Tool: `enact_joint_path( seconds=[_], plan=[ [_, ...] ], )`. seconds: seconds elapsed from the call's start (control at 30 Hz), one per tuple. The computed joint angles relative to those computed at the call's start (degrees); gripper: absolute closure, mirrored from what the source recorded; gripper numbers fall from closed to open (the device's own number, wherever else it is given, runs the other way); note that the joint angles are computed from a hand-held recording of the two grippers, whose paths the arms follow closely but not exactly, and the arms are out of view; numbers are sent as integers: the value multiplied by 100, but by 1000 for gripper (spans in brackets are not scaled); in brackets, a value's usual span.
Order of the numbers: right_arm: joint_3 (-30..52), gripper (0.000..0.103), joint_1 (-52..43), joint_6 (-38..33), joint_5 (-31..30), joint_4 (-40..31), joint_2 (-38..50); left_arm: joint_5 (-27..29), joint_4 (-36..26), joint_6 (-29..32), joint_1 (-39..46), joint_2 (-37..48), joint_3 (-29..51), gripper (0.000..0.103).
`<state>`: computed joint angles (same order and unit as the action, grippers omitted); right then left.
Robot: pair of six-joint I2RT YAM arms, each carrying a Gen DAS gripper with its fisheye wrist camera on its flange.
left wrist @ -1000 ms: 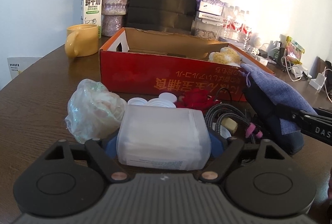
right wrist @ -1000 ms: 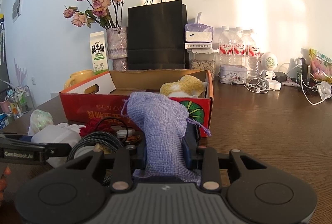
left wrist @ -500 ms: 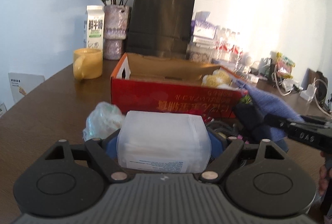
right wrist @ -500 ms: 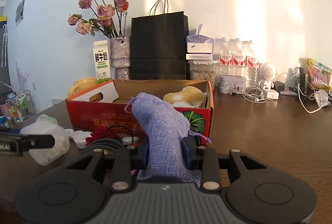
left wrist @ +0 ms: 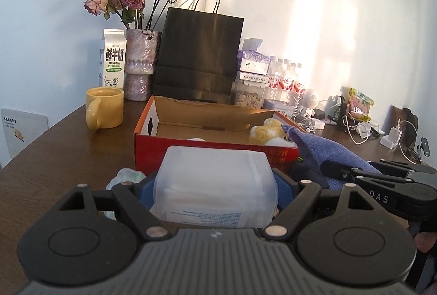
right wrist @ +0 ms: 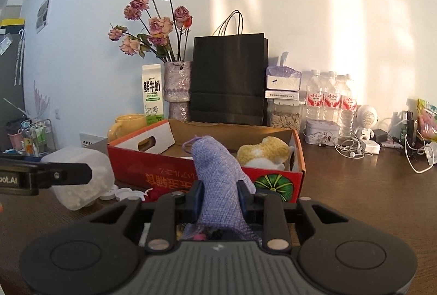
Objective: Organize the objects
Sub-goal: 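Carry the purple bag and white container into the box and open both grippers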
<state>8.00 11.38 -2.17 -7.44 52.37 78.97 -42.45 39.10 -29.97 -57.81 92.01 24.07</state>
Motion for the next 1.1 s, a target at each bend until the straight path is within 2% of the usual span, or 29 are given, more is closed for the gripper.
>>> enact_joint_path(
  seconds=[0.33, 0.6, 0.73, 0.93, 1.1],
  plan=[
    [290, 82, 290, -103, 242, -254, -237, 276, 175, 408, 320, -126, 166, 20],
    [951, 82, 438, -199, 325, -349, 127, 770, 118, 666, 874, 71, 706, 20],
    [1475, 82, 513, -315, 382, -380, 509, 1007, 121, 829, 1256, 307, 1131, 20],
    [2516, 82, 528, -320, 398, -451, 1534, 1333, 139, 921, 1808, 869, 1835, 20],
    [3530, 82, 543, -238, 333, -776, 2395, 1529, -43, 981, 2179, 1502, 2597, 20]
  ],
)
